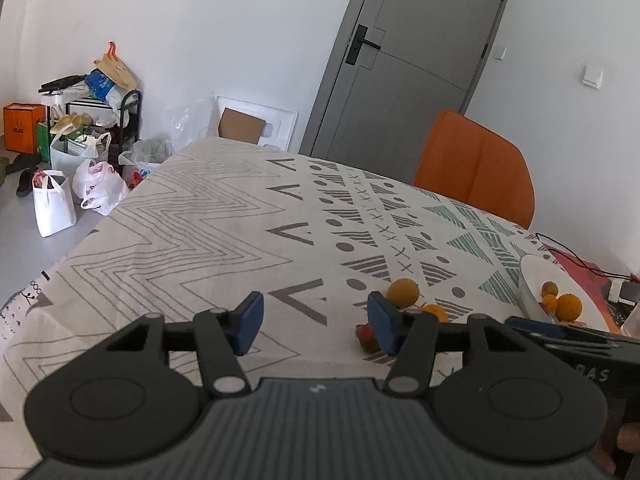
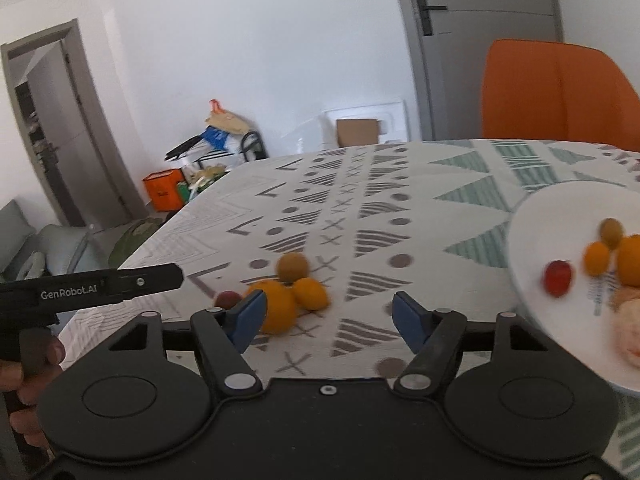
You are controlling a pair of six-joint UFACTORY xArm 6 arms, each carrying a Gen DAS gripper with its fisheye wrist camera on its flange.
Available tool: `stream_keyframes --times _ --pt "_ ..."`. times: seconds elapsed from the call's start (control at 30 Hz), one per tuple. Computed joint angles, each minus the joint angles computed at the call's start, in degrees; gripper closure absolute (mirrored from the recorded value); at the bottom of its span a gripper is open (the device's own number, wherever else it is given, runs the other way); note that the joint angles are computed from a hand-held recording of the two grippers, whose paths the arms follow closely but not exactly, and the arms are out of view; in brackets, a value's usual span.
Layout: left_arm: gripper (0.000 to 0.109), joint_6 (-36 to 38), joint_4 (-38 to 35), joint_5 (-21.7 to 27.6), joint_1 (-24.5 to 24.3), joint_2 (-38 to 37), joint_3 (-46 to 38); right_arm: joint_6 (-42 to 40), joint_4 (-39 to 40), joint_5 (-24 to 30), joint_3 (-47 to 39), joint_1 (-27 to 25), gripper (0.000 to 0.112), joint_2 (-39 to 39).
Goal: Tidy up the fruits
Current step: 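Move both grippers back toward the remaining fruit on the tablecloth, then close the right gripper on the large orange while the left closes on a red plum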
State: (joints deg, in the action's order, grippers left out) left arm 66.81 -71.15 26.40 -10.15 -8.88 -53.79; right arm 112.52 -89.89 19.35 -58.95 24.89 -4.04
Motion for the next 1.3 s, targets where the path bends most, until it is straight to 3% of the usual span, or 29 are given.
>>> stream_keyframes --times 0.27,0.37,0.4,0.73,1.0,1.17,1.2,1.3 --pt "0.052 -0.15 -0.12 0.77 1.2 0.62 -0.37 -5.14 3.02 -2.16 -6.17 0.32 0.044 6.27" --pt "0.052 -0.19 -0.38 1.0 1.73 0.73 -0.47 -7.24 4.91 -3.21 -7.05 0.06 0.079 7.82" --pt "0.052 -0.14 -0.45 0.97 1.75 0.68 -0.39 -6.25 4.47 -4.87 -7.11 -0.39 0.079 8.01" --pt "0.052 0.09 -0.73 2.87 0.82 1.0 -0.83 -4.5 3.74 -1.22 -4.03 0.89 0.08 4.63" --pt "0.052 1.06 1.37 5.92 -1.16 2.27 -1.33 1.87 1.14 3.73 0.31 1.86 0.08 0.82" --pt "0.052 1.07 2.52 5.0 -2.97 2.95 -1.34 6.5 -0.99 7.48 3.93 2.63 0.08 -2.57" --pt "0.056 1.32 2.73 4.56 -3.35 3.07 -1.19 7.2 -1.32 8.1 4.39 2.8 0.08 -2.97" --pt "0.087 -0.22 4.56 1.11 -4.88 3.09 -0.56 9.15 -2.29 9.72 6.16 3.19 0.08 -4.56"
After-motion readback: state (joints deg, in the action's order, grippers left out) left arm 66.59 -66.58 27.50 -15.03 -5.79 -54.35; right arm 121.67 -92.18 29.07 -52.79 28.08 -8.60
